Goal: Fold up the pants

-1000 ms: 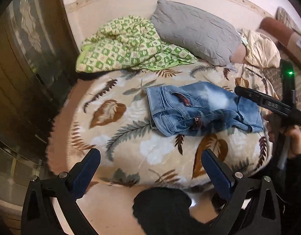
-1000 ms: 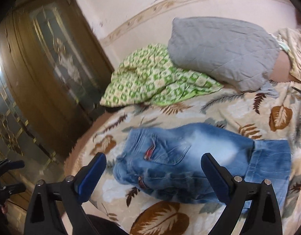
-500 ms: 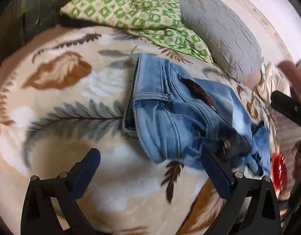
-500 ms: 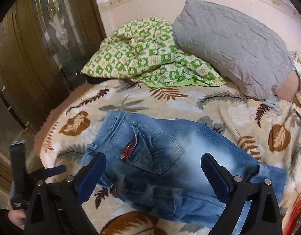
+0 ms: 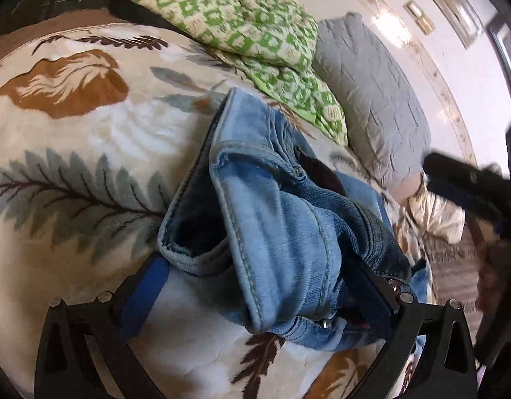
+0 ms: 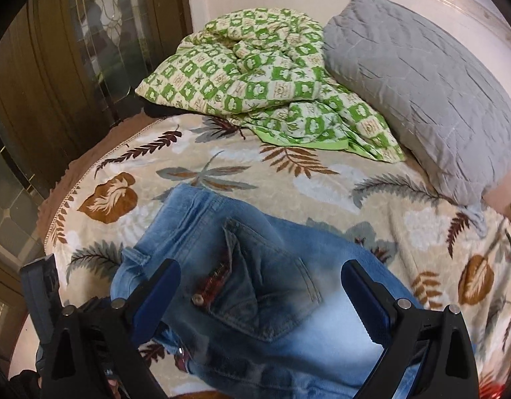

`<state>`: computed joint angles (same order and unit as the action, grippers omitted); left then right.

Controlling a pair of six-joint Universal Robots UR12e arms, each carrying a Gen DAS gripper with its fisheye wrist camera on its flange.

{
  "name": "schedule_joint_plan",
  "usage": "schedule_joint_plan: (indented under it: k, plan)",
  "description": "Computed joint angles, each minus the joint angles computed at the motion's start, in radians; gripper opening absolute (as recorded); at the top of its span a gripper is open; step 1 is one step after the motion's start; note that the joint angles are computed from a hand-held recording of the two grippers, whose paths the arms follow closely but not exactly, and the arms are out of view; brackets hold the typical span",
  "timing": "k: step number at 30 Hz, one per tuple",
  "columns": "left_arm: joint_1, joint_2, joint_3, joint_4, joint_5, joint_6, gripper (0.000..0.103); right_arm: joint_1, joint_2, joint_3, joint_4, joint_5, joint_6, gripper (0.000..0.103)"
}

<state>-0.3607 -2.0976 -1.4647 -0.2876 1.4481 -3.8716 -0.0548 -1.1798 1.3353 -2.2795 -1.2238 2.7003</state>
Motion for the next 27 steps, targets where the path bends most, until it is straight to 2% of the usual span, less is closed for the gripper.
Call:
schedule_joint_plan:
  k: [2, 3, 4, 5, 6, 8, 12, 14, 21, 27]
  plan:
    - [0.010, 0.004, -0.006, -0.001, -0.043, 0.030, 0.103, 0.009, 0.010, -0.015, 0.007, -0.005, -0.005, 0.099]
    - [0.014, 0.009, -0.019, 0.019, -0.052, 0.028, 0.094, 0.013, 0.015, -0.023, 0.012, -0.004, -0.009, 0.099]
    - [0.016, 0.016, -0.032, 0.029, -0.045, 0.011, 0.083, 0.017, 0.019, -0.029, 0.018, -0.002, -0.015, 0.099]
    - [0.024, 0.017, -0.040, 0.034, -0.067, 0.000, 0.052, 0.021, 0.023, -0.034, 0.023, -0.005, -0.021, 0.099]
    - [0.037, 0.018, -0.055, 0.050, -0.131, -0.030, 0.040, 0.024, 0.026, -0.038, 0.027, -0.007, -0.027, 0.099]
    - [0.047, 0.015, -0.065, 0.075, -0.177, -0.052, 0.037, 0.032, 0.036, -0.051, 0.043, -0.015, -0.036, 0.099]
    - [0.030, 0.019, -0.046, 0.016, -0.122, 0.017, 0.037, 0.050, 0.066, -0.096, 0.117, -0.020, -0.042, 0.099]
    - [0.021, 0.017, -0.037, 0.001, -0.094, 0.039, 0.037, 0.069, 0.085, -0.118, 0.138, -0.048, -0.063, 0.099]
    - [0.021, 0.017, -0.049, 0.025, -0.085, 0.067, 0.037, 0.137, 0.151, -0.169, 0.091, -0.204, -0.161, 0.099]
    - [0.016, 0.017, -0.056, 0.037, -0.070, 0.087, 0.038, 0.153, 0.199, -0.205, 0.098, -0.260, -0.178, 0.099]
